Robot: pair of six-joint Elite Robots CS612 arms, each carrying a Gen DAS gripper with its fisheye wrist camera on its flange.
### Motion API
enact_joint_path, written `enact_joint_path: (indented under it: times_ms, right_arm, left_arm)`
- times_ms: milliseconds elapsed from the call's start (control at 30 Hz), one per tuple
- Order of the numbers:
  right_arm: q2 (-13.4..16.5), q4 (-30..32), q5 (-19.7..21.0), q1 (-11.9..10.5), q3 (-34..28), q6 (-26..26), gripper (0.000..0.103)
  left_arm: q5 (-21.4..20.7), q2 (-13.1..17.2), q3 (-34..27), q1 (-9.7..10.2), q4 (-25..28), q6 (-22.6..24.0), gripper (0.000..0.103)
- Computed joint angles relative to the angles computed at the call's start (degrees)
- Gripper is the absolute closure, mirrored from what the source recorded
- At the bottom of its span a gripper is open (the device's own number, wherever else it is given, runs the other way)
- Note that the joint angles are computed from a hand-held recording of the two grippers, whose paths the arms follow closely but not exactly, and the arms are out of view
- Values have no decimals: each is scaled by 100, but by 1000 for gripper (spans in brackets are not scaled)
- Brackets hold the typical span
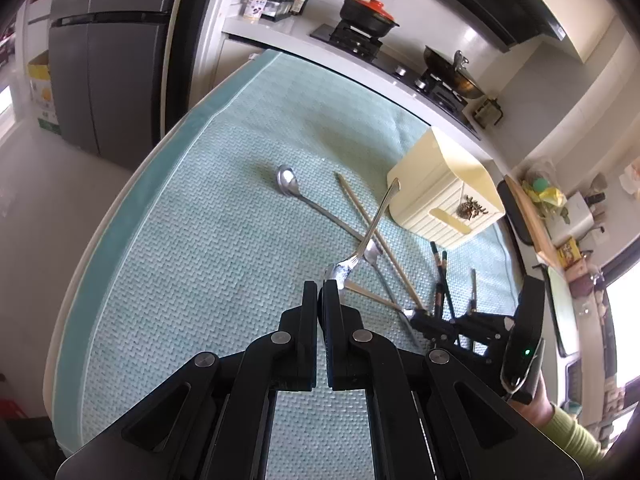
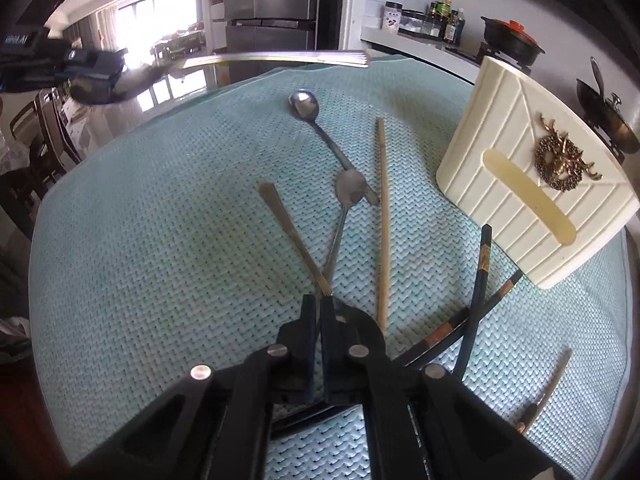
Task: Organize utensils
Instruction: 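Close the right tool on a small silver spoon on the towel, then lift the small silver spoon off the towel with the right tool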
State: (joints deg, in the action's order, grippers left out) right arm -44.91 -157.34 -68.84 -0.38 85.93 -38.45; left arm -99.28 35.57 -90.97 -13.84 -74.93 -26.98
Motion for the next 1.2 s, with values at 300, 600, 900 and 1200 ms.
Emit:
enact_joint_path:
  times_ms: [300, 600, 900, 1200]
  right_arm:
    - [-233, 107, -242, 31, 153, -968, 58]
    - [23, 1264, -364, -35, -374, -1950, 50]
    - [20, 1608, -83, -89, -432, -1662, 73]
    - [-99, 1102, -240, -41, -118, -1577, 74]
  left_arm:
    - [32, -11, -13, -1, 5, 46, 103]
    - [-31, -23, -12, 0, 19, 31, 103]
    - [-27, -59, 55, 12, -2, 34, 102]
    - [-19, -67, 81, 2, 9, 57, 102]
